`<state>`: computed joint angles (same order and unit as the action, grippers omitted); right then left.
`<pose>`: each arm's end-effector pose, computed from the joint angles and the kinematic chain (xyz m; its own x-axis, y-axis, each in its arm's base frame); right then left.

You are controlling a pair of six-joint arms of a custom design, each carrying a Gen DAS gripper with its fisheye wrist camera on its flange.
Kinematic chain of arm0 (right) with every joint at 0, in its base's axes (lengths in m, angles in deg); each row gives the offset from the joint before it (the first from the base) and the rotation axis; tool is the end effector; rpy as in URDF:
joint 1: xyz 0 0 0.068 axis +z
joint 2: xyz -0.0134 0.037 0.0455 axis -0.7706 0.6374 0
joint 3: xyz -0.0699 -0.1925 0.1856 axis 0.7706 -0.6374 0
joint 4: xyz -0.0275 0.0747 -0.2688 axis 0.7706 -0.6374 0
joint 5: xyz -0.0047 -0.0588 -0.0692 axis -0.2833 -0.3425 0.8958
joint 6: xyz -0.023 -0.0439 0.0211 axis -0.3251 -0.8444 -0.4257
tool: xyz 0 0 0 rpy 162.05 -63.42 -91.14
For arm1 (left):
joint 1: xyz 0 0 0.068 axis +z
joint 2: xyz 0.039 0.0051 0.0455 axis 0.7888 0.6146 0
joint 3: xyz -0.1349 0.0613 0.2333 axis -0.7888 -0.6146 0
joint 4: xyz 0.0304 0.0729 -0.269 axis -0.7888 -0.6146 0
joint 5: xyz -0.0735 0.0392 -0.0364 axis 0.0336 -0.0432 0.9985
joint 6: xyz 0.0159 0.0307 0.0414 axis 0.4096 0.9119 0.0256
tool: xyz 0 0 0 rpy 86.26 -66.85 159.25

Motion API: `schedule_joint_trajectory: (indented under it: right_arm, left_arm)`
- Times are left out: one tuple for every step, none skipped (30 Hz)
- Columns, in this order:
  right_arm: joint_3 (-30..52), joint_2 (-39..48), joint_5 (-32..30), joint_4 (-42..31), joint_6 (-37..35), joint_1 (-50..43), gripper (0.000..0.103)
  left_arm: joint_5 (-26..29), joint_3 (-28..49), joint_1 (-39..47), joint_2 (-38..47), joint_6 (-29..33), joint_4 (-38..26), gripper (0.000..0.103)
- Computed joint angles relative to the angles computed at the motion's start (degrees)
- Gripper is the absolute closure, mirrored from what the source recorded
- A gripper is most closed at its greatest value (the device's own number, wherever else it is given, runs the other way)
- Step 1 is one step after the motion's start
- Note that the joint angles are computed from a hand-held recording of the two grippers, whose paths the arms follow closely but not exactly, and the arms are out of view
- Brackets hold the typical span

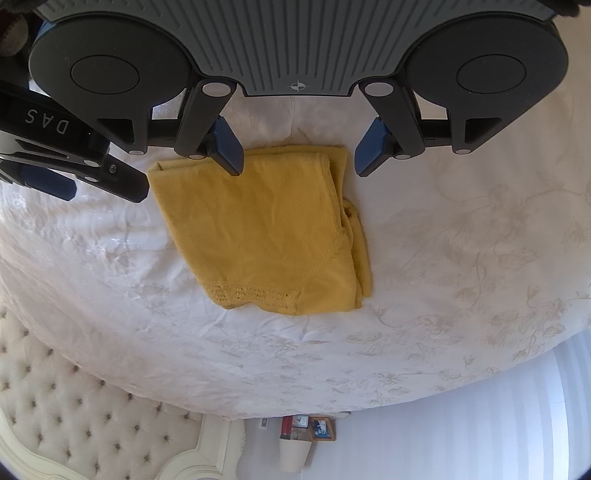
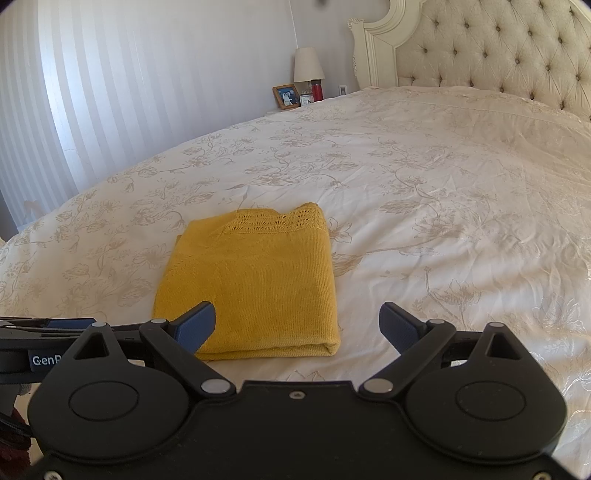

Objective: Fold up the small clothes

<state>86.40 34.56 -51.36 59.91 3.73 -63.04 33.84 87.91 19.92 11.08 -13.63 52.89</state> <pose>0.2771 -0.0414 0.1723 -0.5810 -0.0618 -0.8116 -0.3752 0.9052 0.1997 0.2221 -0.1197 0.1840 -0.6709 -0.2403 -0.7015 -0.2549 0.9631 -0.0861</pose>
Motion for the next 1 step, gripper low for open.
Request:
schedule_joint_trajectory:
  right_arm:
    - [0.0,0.0,0.0,0.0,0.0,0.0,0.007]
  left_arm:
    - [0.0,0.0,0.0,0.0,0.0,0.0,0.038]
